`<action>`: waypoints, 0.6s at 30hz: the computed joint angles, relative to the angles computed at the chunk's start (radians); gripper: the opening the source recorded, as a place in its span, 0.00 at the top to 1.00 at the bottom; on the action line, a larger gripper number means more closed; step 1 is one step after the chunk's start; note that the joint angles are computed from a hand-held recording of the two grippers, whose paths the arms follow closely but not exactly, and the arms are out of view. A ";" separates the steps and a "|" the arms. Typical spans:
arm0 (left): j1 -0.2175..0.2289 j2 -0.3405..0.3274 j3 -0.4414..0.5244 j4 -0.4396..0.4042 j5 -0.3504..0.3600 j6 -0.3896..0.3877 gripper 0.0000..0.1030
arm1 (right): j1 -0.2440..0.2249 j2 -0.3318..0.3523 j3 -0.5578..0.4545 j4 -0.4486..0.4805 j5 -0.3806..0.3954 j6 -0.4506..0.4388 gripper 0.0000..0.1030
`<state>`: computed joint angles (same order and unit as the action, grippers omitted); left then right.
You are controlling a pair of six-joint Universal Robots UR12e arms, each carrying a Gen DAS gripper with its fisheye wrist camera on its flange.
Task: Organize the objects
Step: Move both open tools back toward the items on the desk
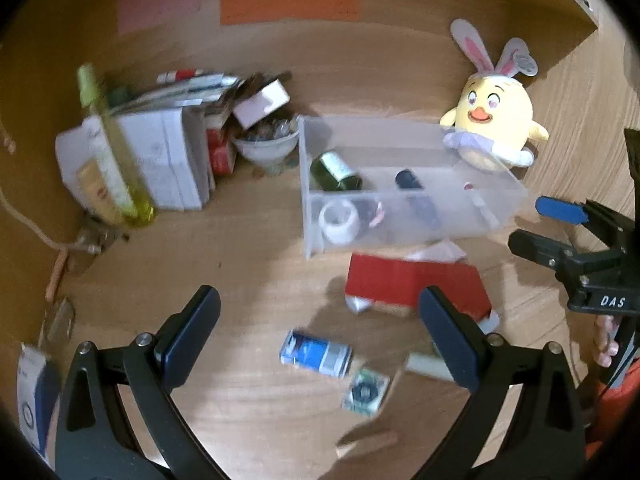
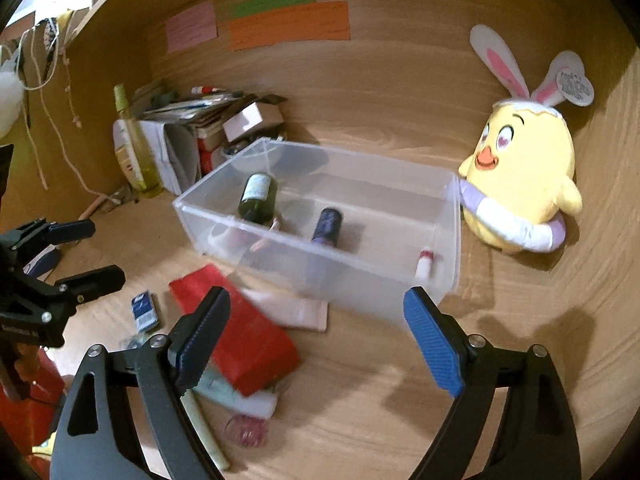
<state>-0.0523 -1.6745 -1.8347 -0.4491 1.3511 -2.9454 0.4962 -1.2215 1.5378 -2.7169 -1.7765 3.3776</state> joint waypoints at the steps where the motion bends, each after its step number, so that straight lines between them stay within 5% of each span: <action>1: 0.000 0.005 -0.007 -0.010 0.009 -0.001 0.02 | 0.003 -0.003 0.007 0.001 0.000 0.003 0.16; 6: -0.012 0.022 -0.032 -0.050 0.068 0.036 0.02 | 0.014 -0.018 0.046 -0.003 0.004 0.012 0.16; 18: -0.009 0.064 -0.101 -0.082 0.057 0.029 0.02 | 0.025 -0.042 0.107 0.031 0.023 0.109 0.16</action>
